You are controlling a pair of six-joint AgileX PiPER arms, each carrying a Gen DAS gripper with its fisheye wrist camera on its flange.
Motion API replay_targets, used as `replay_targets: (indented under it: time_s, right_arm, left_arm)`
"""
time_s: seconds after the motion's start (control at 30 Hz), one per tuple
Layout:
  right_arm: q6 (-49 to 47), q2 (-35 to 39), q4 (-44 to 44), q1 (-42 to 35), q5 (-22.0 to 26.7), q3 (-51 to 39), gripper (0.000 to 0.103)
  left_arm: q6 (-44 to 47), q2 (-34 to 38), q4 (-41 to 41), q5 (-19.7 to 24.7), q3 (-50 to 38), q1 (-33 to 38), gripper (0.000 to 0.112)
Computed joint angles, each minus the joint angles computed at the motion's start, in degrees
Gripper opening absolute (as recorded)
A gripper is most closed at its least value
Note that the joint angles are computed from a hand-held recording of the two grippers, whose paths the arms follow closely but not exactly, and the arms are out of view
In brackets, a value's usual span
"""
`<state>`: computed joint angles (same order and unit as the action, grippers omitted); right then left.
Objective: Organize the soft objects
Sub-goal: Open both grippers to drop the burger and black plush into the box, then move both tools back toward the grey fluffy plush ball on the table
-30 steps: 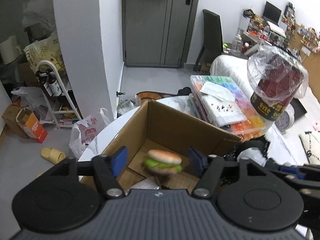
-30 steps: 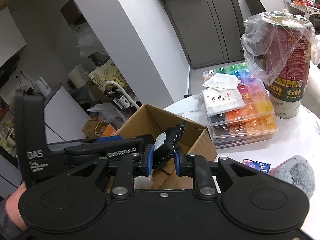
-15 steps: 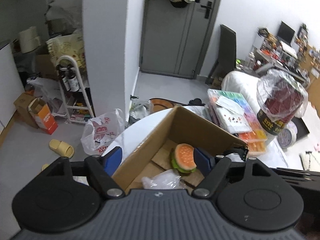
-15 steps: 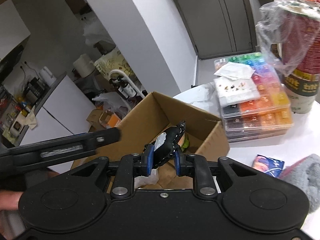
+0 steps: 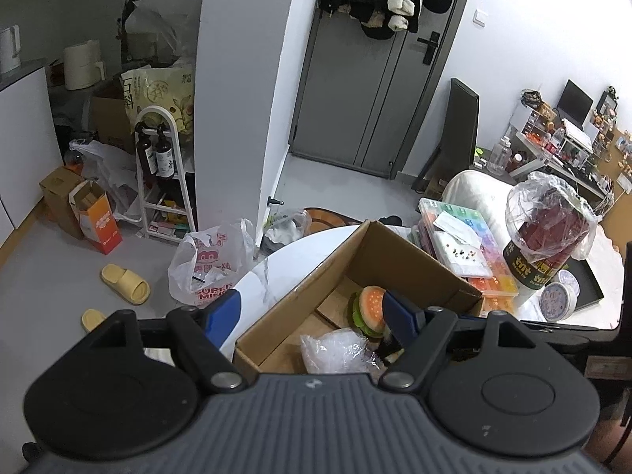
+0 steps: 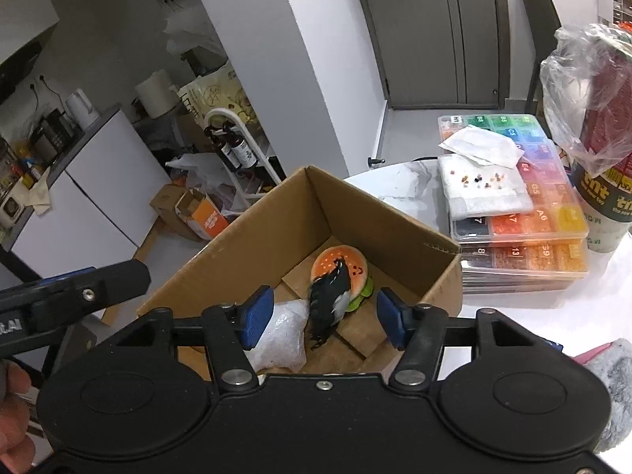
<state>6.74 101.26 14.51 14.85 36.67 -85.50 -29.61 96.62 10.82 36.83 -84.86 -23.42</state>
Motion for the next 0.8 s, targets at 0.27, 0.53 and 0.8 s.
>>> replay_targets:
  time_s: [0.27, 0.53, 0.8]
  right_arm:
    - [0.3, -3.9, 1.1, -0.8, -0.7, 3.3, 0.059]
    - [-4.5, -14.7, 7.7, -2.9, -3.7, 14.3, 0.065]
    - [-10.8, -29.8, 13.3, -10.6, -3.4, 29.2, 0.071]
  left_arm:
    - [-0.7, -1.9, 0.3, -0.8, 1.9, -0.5, 0.077]
    - [-0.1, -4.0, -0.2, -1.5, 4.5, -1.6, 0.077]
    - [1.1, -6.0, -0.6, -2.2, 6.1, -5.9, 0.077]
